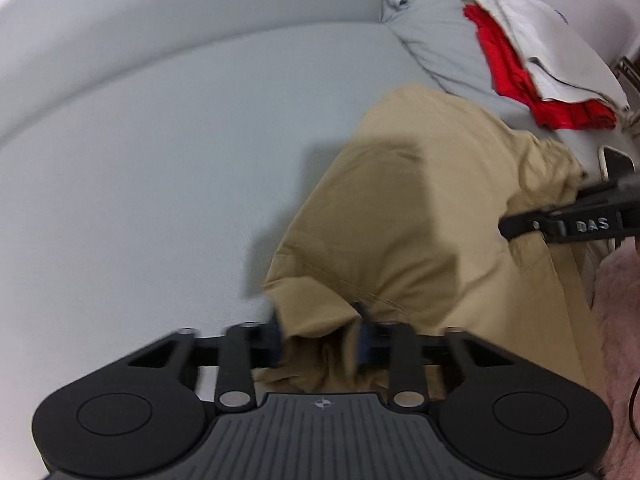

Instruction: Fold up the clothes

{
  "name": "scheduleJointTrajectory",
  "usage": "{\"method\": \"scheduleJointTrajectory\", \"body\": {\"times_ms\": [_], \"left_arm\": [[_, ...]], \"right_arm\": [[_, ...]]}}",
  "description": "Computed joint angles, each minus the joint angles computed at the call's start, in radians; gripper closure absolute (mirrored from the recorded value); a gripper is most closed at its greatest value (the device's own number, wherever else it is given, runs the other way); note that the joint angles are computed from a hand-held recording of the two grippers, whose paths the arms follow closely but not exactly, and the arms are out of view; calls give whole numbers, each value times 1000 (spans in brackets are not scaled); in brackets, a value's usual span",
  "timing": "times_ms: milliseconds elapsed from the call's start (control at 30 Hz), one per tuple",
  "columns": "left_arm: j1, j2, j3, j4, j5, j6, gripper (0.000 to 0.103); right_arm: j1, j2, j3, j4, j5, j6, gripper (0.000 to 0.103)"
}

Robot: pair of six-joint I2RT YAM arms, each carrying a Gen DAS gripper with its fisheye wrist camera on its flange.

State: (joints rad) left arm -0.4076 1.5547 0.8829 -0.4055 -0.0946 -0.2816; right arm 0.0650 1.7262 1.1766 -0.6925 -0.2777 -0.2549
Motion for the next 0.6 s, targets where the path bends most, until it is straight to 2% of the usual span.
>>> {"method": "scheduleJointTrajectory", "body": {"times_ms": [67,200,267,333,400,467,500,600], "left_arm": [[-33,-55,0,-58,-39,-43,91],[-65,-185,4,-208,-61,-153,91],[-83,-267,3,-299,-68,-236,91],[-140,-359,-7,-398,-102,-363,91],[-183,-406,-42,-437,-107,-468,91],[-227,-408,-114,-421,-111,-547,87],[-241,-398,-148,-400,-117,-569,86],[-241,-441,-216,-364,-137,-611,75]], "right_arm": [[44,-59,-26,21,58,-28,87],[80,-88,32,-40,65,-27,88],[110,-91,109,-121,50,-64,88],[146,-96,161,-184,55,-119,88],[213,-98,181,-211,86,-169,87],[234,-101,153,-195,102,-197,85],[248,-100,127,-173,114,-217,83],[300,-118,-19,-50,206,-227,60]]}}
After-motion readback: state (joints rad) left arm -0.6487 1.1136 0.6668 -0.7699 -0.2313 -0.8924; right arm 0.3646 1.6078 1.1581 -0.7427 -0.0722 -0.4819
